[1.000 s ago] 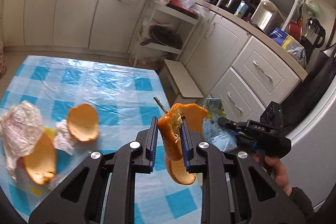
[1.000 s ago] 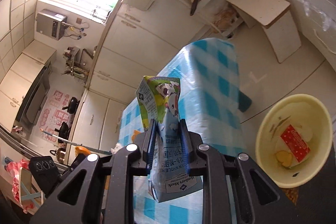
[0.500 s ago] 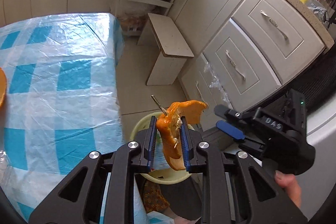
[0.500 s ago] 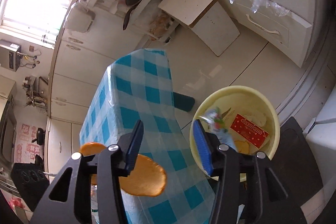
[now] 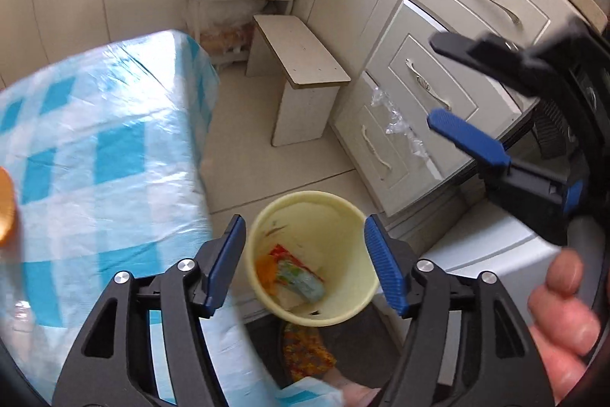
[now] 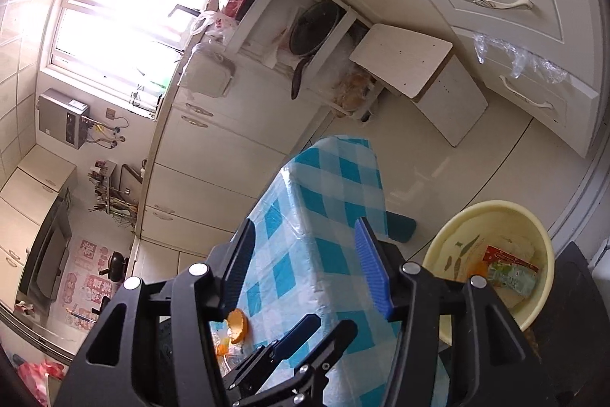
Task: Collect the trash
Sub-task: 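Drop crust and carton into the yellow bucket by opening both tools, then move both open tools back over the table trash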
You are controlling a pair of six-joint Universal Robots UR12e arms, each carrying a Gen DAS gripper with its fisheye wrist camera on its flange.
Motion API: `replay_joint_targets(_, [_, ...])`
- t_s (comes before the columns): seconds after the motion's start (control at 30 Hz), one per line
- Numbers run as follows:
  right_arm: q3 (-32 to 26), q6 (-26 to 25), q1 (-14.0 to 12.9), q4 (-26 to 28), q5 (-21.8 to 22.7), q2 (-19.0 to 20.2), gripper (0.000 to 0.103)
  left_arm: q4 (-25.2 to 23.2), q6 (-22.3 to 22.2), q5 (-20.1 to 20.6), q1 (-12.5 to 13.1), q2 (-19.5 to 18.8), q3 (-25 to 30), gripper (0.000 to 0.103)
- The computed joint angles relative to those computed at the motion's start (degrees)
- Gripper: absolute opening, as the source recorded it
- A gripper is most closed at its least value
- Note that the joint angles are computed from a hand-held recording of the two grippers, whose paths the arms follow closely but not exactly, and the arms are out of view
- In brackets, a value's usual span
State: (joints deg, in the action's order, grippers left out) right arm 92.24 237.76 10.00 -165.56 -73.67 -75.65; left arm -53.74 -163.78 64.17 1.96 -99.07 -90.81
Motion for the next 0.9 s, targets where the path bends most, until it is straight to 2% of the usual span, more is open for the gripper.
replay_joint_targets(0.1, [-1.5, -0.2, 0.6, -0.2, 0.9, 1.0, 0.054, 2.0, 3.5, 2.9, 1.2, 1.9, -1.2, 0.070])
replay_joint_targets(0.27, [-5.2, -3.0, 2.4, 0.8, 2.9, 3.4, 0.055, 5.7, 9.2, 6.6, 5.0, 5.4, -4.0, 0.075])
replay_joint_targets(0.4, [-9.0, -6.8, 4.2, 3.8, 4.1, 5.7, 0.055, 8.0, 11.0, 8.1, 8.4, 6.9, -5.1, 0.078])
replay_joint_targets(0.57, [-13.0, -10.3, 6.2, 8.1, 5.1, 8.4, 0.056, 10.2, 10.0, 7.3, 12.3, 7.4, -6.0, 0.080])
replay_joint_targets(0.77, [-16.9, -13.0, 8.0, 12.3, 5.2, 11.0, 0.056, 7.8, 6.6, 5.0, 16.5, 6.1, -4.6, 0.080])
replay_joint_targets(0.9, [-19.3, -15.1, 8.8, 14.9, 5.7, 12.5, 0.056, 5.5, 2.4, 2.9, 19.7, 4.7, -2.9, 0.080])
